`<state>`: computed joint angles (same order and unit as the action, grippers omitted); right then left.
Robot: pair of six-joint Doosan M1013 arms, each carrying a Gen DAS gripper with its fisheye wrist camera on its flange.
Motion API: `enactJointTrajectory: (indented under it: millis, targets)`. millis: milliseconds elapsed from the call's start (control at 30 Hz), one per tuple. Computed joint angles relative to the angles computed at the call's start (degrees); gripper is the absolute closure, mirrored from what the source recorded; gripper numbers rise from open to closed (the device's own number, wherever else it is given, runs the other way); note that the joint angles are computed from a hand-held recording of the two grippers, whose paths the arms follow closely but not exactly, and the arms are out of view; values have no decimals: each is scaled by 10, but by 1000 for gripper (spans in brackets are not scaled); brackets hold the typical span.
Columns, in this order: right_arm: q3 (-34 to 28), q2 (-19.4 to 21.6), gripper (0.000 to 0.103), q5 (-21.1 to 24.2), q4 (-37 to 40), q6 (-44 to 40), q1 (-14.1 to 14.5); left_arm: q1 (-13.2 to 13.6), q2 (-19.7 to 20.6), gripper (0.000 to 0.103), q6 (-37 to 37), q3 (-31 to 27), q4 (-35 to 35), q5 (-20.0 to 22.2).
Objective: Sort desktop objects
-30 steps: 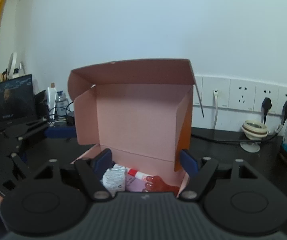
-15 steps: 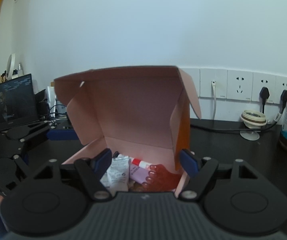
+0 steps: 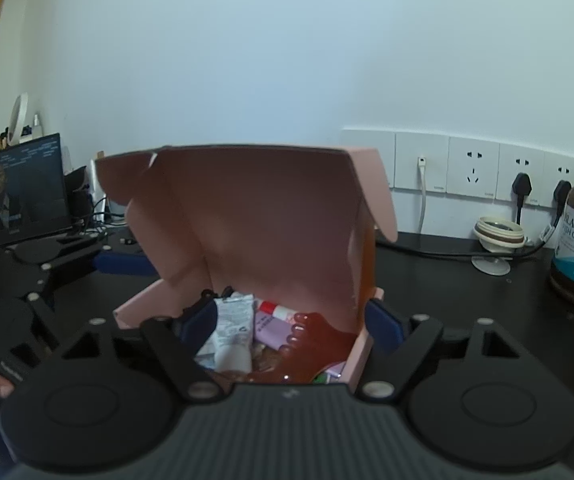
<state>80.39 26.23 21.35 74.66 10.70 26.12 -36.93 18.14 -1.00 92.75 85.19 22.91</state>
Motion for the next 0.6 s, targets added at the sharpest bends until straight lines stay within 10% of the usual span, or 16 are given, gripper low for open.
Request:
enactJointTrajectory:
  millis: [600]
  targets:
    - [-1,-9,21,24,70,-69,-10,-3,-2,0,-13,1,13,6]
